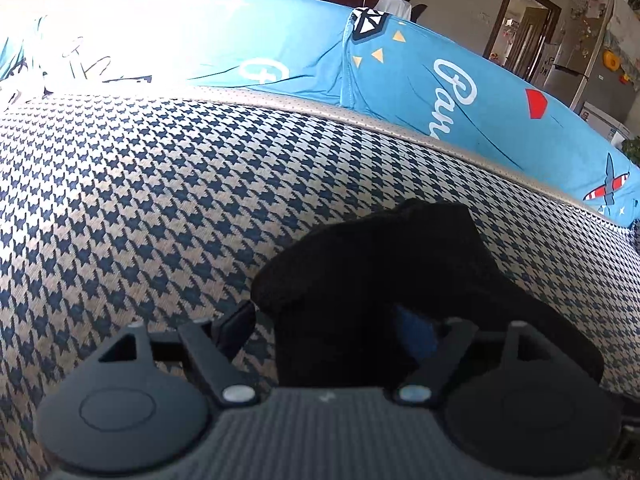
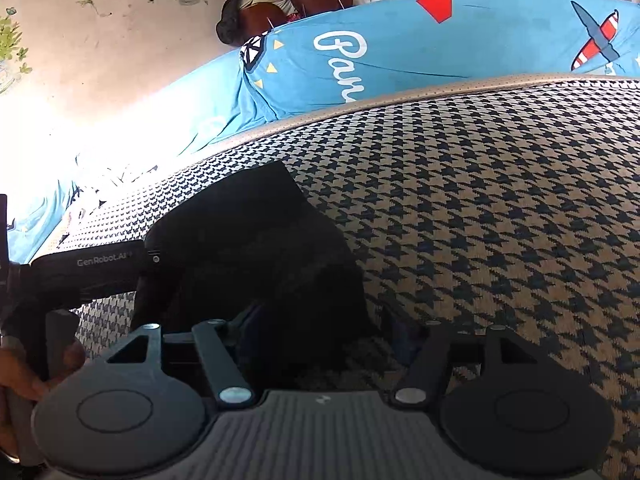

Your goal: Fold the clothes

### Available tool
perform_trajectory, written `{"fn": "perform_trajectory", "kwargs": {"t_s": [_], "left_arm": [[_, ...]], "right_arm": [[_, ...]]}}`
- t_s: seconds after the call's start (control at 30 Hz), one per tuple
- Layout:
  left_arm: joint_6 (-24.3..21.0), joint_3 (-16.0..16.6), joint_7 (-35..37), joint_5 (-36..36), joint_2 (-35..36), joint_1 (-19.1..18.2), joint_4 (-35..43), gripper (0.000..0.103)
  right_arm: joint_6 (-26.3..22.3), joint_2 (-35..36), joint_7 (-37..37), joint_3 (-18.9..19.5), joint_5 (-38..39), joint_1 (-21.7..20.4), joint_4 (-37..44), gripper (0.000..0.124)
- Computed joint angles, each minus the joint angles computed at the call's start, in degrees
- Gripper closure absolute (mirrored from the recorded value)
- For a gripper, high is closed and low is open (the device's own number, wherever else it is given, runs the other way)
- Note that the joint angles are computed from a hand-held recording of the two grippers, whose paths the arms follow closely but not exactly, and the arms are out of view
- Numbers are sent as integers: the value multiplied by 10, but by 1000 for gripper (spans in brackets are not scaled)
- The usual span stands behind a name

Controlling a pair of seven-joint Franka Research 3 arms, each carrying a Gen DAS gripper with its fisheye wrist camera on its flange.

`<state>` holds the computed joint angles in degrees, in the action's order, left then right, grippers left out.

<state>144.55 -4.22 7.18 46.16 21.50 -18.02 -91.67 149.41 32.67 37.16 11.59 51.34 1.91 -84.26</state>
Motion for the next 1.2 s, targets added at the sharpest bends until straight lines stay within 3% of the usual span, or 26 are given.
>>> {"fn": "perform_trajectory", "kwargs": {"t_s": [0.37, 0.5, 0.6, 0.67, 0.77, 0.93, 1.2], "left_arm": [[41, -3, 10, -21, -3, 12, -25, 10], [56, 0, 17, -18, 11, 8, -11, 12], [72, -1, 31, -31, 21, 11, 1, 23], [88, -2, 47, -43, 25, 13, 5, 49], [89, 5, 57, -37, 32, 0, 17, 73], [23, 19, 58, 3, 38, -32, 47, 79], [-36, 15, 34, 28, 23, -40, 48, 80]], "right_arm": [[-15, 15, 13, 11, 21, -8, 16, 51], [1, 16, -8, 15, 25, 1, 13, 60], [17, 19, -7, 14, 24, 9, 14, 70], [28, 20, -6, 15, 22, 13, 13, 76], [52, 15, -19, 20, 20, 17, 3, 89], [103, -5, -52, 31, 26, 23, -24, 96], [162, -36, -149, 66, 75, 17, -58, 98]]}}
